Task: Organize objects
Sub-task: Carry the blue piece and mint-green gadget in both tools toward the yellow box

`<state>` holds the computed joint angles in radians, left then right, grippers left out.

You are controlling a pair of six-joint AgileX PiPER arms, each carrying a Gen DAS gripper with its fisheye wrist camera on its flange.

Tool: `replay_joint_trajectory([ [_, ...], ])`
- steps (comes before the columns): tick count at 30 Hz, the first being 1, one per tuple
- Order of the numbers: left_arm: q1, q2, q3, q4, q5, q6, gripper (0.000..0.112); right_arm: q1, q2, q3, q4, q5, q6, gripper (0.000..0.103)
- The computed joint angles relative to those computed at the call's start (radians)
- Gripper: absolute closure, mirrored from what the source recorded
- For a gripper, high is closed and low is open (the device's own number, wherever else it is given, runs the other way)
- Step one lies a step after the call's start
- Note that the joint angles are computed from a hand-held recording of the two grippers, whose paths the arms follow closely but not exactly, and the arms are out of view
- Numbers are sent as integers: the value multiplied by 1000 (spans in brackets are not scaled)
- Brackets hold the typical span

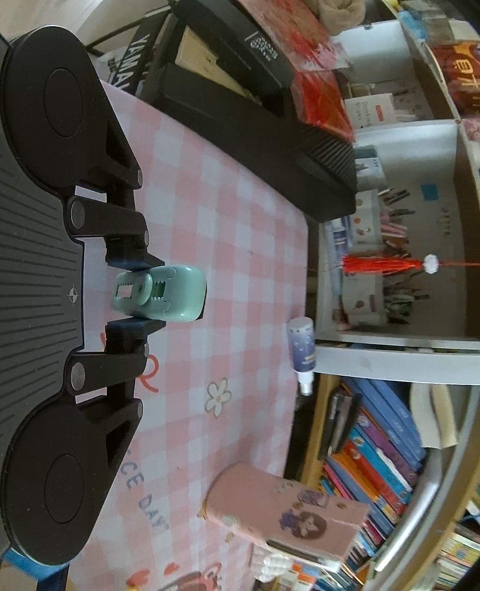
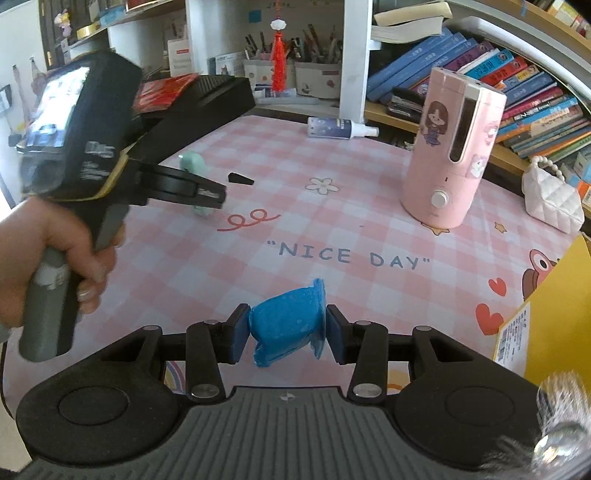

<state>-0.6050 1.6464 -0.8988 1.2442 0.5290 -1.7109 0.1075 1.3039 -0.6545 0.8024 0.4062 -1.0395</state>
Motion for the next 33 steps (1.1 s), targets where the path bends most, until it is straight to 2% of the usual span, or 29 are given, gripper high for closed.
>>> replay_joint_trajectory([
  [8,-66,-171,107,-67,34,10,89,1,-71,24,-107,9,162,62],
  [14,-190,-334,199,-134,113,15,89,-1,-160,49,-190,42,286,62],
  [19,-331,-444,251,-188,226,-8,89,-11,-269,88,-248,101,360,62],
  [23,-477,-517,278,-217,346,-52,89,-22,-366,122,-298,155,411,62],
  [33,-851,-602,297,-246,632,-198,89,-18,-619,180,-434,296,593,62],
])
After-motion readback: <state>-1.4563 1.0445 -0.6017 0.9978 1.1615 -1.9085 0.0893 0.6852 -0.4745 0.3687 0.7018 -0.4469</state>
